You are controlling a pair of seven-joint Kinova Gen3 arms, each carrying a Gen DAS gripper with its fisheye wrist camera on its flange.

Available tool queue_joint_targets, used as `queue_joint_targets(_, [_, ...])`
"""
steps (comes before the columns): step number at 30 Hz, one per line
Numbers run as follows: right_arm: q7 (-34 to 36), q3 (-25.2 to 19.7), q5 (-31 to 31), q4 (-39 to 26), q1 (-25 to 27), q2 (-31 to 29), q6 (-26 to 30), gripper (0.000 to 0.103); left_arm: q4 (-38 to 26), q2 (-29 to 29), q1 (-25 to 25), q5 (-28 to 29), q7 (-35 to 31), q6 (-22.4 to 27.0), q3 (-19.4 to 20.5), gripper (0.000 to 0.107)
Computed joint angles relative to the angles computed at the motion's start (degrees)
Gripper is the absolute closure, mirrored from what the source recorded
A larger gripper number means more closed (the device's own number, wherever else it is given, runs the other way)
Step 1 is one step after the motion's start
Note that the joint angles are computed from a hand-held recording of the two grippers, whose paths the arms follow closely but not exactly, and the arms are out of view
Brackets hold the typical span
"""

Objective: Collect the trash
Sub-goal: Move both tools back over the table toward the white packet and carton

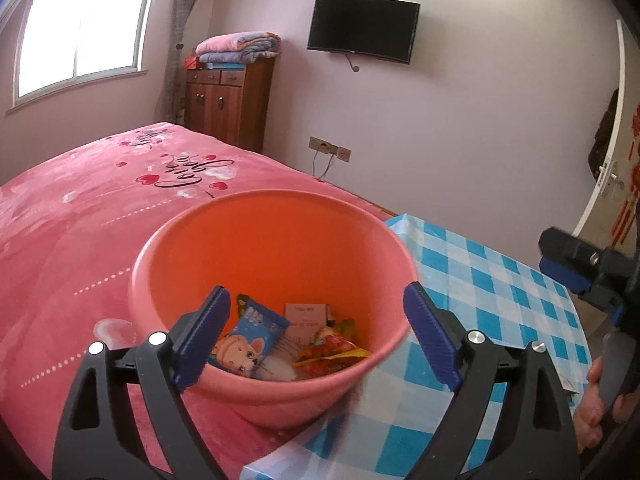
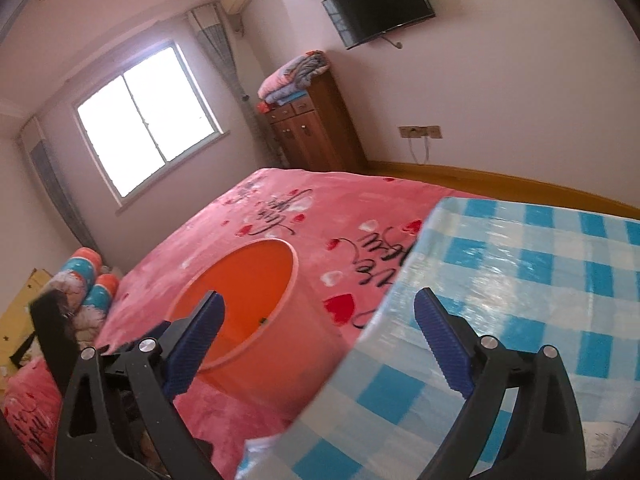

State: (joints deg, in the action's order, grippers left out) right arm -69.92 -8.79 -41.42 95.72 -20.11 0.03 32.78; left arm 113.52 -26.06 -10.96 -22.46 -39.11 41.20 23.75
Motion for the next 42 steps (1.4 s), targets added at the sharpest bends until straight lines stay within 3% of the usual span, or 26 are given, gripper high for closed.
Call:
queue_joint_targets(13, [-1.2, 4.0, 2.1, 8.5, 0.7, -6.6, -1.9, 0.009, -2.1, 0.0, 1.3, 0.5, 1.4, 2.5, 5.0, 0.018])
queue_joint_targets(26, [-8.4, 5.9, 12.8, 14.1, 0.4, -13.2, -4.9, 0.009, -3.9, 1.3, 3.2, -0.2, 4.3, 5.3, 11.0, 0.018])
queue_joint_targets(42, [-9.5, 13.2, 15.9, 20.9, -0.6, -18.3, -5.6, 0.009, -6.2, 9.6, 9.7, -6.4, 13.4, 9.2, 20.7, 0.018])
